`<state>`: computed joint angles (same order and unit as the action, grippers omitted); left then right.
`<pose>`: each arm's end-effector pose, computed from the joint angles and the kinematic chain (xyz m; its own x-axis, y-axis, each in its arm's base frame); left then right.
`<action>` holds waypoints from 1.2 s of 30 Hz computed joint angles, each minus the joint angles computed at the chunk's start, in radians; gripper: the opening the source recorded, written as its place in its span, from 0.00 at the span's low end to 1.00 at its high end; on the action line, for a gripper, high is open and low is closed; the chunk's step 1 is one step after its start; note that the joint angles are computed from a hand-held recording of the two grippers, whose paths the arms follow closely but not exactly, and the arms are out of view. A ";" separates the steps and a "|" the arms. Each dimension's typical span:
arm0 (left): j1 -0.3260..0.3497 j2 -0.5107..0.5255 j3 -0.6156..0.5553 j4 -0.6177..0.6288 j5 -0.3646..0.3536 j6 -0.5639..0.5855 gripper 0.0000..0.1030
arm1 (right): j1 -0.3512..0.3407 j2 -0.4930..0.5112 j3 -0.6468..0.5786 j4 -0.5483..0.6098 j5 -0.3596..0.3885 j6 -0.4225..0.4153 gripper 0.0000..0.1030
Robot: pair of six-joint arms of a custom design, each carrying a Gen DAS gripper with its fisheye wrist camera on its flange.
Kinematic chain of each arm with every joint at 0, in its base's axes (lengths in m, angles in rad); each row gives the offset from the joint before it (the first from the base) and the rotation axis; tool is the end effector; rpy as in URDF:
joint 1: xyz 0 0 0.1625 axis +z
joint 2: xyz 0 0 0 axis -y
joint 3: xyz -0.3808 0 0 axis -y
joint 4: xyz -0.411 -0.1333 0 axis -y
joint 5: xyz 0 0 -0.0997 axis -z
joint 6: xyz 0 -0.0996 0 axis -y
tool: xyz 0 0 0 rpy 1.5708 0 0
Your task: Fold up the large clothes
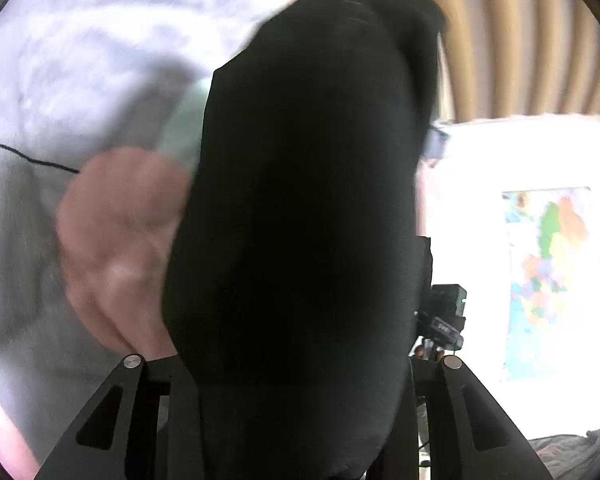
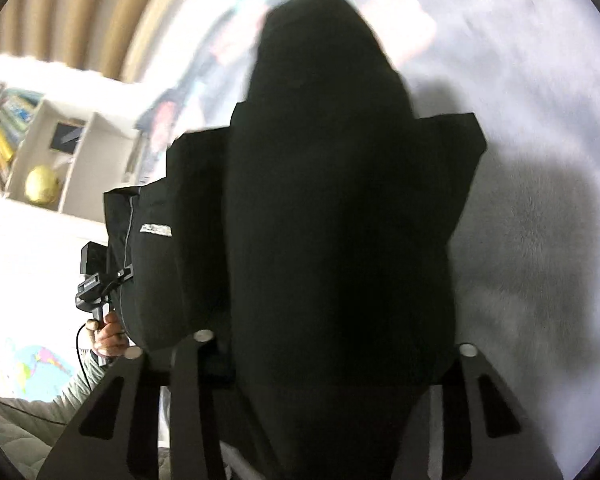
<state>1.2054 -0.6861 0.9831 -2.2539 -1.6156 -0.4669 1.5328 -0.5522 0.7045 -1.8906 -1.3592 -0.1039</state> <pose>-0.1718 -0.8095 0.2288 -0.9768 -0.0566 0.2066 -0.1217 0.9404 -0.3176 0.1220 -0.8502 0.2205 -0.9769 -0.1000 -0.1887 -0.0642 0.9802 -0.1873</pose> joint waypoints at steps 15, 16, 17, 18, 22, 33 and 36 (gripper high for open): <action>-0.214 -0.388 0.519 -0.252 0.085 -0.062 0.36 | 0.122 -0.418 0.517 -0.181 -0.039 0.061 0.42; -0.223 -0.406 0.544 -0.252 0.089 -0.074 0.36 | 0.133 -0.433 0.530 -0.168 -0.056 0.068 0.42; -0.227 -0.415 0.555 -0.245 0.091 -0.084 0.36 | 0.144 -0.443 0.538 -0.152 -0.070 0.075 0.42; -0.225 -0.433 0.572 -0.237 0.091 -0.095 0.36 | 0.152 -0.454 0.550 -0.139 -0.083 0.076 0.42; -0.239 -0.500 0.676 -0.237 0.102 -0.138 0.36 | 0.178 -0.479 0.596 -0.101 -0.142 0.091 0.42; -0.115 -0.483 0.870 -0.459 0.072 -0.137 0.36 | 0.148 -0.397 0.690 -0.252 -0.265 0.044 0.42; -0.076 -0.506 0.948 -0.548 0.066 -0.138 0.39 | 0.132 -0.390 0.710 -0.306 -0.265 0.032 0.45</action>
